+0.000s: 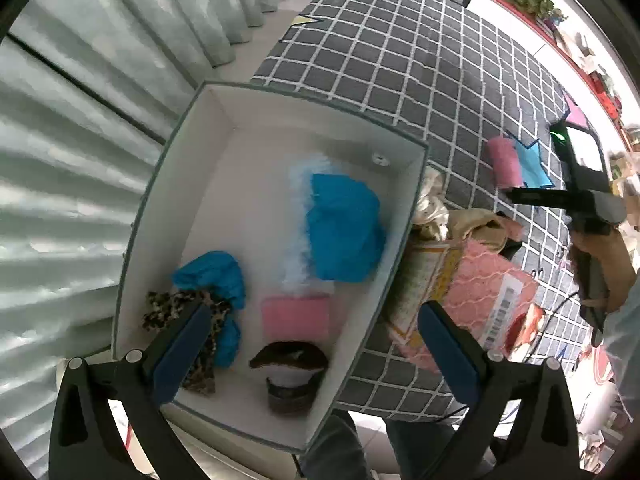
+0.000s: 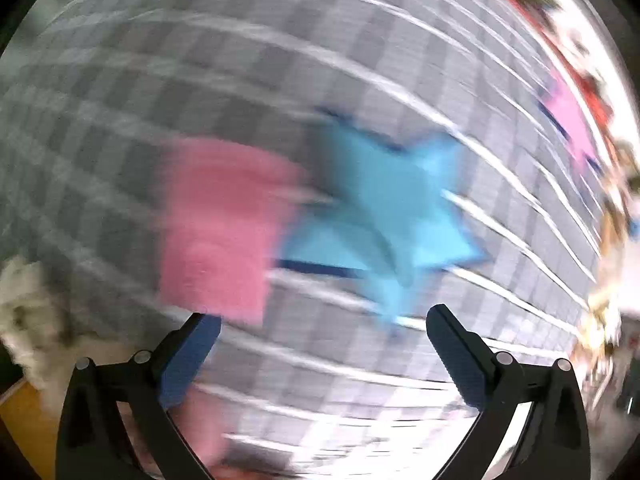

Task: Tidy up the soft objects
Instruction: 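Grasp the white polka-dot scrunchie with right gripper while left gripper reaches toward pink foam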

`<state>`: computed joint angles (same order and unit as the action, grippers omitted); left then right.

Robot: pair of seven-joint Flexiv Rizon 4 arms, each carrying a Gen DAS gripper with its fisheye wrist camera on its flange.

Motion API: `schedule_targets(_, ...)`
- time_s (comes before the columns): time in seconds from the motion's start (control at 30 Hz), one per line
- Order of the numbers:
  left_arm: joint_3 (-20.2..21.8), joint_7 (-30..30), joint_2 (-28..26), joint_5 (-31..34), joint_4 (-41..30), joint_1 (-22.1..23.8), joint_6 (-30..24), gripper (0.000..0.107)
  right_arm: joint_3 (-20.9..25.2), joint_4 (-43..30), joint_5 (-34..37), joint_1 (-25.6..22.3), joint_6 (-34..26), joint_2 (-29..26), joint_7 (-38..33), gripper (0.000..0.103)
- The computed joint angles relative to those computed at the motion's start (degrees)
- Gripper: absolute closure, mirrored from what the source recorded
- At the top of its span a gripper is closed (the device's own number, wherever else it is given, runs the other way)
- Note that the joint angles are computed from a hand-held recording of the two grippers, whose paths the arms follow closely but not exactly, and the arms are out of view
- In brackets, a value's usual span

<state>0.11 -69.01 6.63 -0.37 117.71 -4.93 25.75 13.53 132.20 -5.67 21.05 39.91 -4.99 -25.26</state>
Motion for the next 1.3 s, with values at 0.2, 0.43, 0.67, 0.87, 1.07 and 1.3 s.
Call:
schedule_targets(0.2,-0.8,0.06,-0.72,-0.79,-0.12,-0.97,0.35,0.004,0.93,8.44,11.06,-1.56,12.56,9.03,0.76,0.0)
schedule_targets(0.43,-0.61,-1.15,0.21,0.35,-0.16,-1.23,-0.44,0.004,4.41,-7.55,27.34,2.63,23.02,-2.01,-36.24,0.0)
schedule_targets(0.67,0.19,-3.46,1.49,1.6,0.46,0.18,-2.08,0.004,6.87,-17.74,31.52,1.92,16.97,-11.51,-46.65,0.024)
schedule_targets(0.87,-0.38,-4.06,0.99,1.54,-0.33,0.17,-2.31,0.004,5.53,-15.96,24.47,4.47,17.22,-11.38,-40.8,0.075)
schedule_targets(1.07,-1.88,-1.98,-0.37,-3.51,-2.68,-2.17,-1.22,0.004,4.48,-4.61,24.55,3.34,29.29,-0.36,-25.24,0.078)
schedule_targets(1.3,-6.2,-3.7,-6.16,-10.13,-5.88,-8.24,0.13,0.004,2.66,12.76,20.76,-0.37,25.2,19.0,-2.77,0.078)
